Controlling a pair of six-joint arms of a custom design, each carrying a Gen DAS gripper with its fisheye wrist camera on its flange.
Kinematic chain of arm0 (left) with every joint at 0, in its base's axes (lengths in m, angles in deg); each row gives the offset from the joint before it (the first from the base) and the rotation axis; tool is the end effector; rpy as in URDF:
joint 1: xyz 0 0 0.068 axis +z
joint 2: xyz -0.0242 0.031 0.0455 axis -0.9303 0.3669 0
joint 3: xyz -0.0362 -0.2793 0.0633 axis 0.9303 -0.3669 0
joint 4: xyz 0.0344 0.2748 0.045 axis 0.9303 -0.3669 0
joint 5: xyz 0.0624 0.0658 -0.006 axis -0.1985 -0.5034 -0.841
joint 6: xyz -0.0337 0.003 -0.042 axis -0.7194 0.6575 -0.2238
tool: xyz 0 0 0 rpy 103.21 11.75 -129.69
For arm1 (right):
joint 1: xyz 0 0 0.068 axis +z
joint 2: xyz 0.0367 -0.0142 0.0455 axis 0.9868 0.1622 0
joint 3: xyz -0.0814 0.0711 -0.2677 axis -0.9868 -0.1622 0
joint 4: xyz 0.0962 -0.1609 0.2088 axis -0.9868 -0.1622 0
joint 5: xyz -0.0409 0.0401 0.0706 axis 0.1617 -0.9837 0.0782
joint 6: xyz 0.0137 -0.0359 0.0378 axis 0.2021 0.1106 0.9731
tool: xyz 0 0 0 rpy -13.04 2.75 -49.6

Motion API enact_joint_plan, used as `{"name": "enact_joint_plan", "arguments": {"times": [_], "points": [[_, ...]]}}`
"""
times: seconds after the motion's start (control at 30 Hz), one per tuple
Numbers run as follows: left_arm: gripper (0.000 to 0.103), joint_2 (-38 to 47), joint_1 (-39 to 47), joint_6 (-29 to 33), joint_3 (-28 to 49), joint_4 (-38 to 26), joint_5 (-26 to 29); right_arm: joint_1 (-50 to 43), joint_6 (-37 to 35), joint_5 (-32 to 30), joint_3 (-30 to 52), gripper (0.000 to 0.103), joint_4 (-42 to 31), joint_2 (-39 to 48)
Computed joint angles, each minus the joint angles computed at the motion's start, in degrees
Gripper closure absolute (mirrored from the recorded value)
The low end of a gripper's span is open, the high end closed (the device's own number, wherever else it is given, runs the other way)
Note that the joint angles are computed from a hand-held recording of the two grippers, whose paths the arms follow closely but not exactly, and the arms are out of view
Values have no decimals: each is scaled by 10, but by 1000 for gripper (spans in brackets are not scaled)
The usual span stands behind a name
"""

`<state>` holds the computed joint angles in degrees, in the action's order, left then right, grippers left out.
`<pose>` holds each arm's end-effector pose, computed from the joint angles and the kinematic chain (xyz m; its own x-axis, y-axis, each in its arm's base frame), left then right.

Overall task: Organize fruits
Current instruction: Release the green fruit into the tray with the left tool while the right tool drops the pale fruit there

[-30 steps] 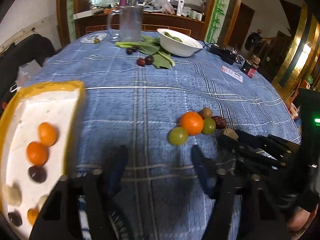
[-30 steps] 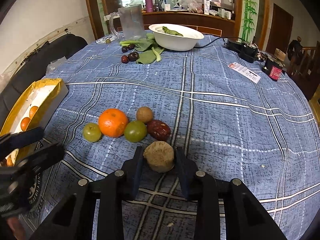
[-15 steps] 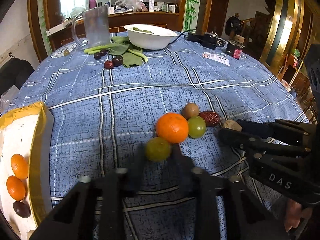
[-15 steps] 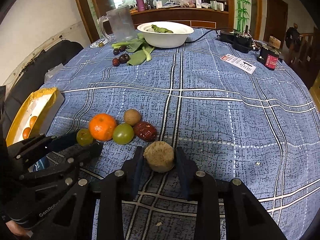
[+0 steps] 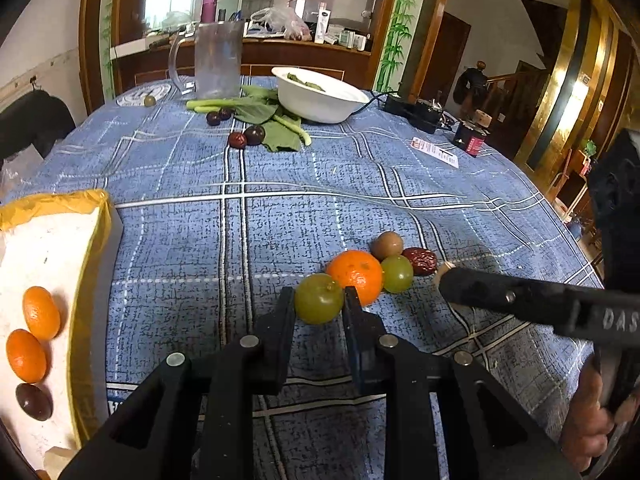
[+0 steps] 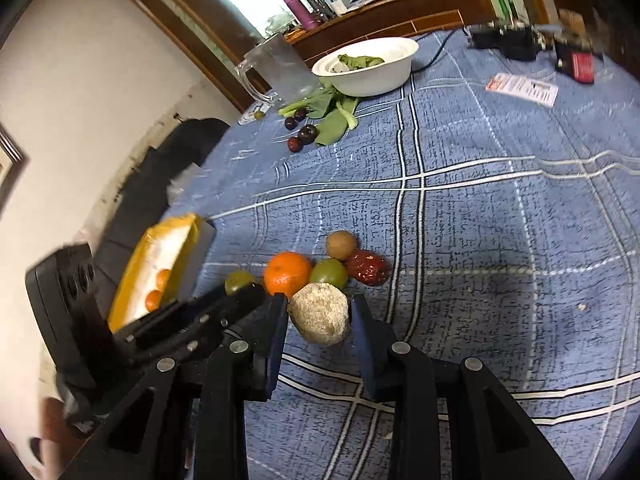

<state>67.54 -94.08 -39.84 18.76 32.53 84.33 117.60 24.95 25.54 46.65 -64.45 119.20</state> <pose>0.2254 -0.1206 0.1366 -0.5938 0.4259 -0.6827 0.6855 0.7120 -0.1522 0.1315 0.0889 0.1397 -0.6748 0.5130 -0.5305 0.2041 0.8206 0.5339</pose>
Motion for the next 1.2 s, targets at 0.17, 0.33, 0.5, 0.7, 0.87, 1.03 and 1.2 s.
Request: {"name": "enact_joint_plan", "arguments": {"times": [0.17, 0.33, 0.5, 0.7, 0.87, 1.03, 1.2], "points": [[81, -110, 16, 4, -37, -39, 1, 15, 9, 17, 2, 69, -8, -6], [81, -226, 110, 48, -50, -147, 39, 33, 9, 31, 10, 69, -11, 6], [81, -265, 303, 133, -26, -244, 122, 93, 32, 86, 40, 69, -19, 67], [80, -185, 508, 206, 25, -254, 178, 183, 89, 147, 109, 69, -44, 140], [80, -108, 581, 244, 50, -247, 188, 217, 63, 138, 208, 68, -28, 264], [80, -75, 612, 279, 54, -253, 201, 223, 13, 106, 329, 68, -18, 393], [80, -56, 625, 317, 61, -286, 220, 205, -33, 40, 439, 68, -3, 506]]}}
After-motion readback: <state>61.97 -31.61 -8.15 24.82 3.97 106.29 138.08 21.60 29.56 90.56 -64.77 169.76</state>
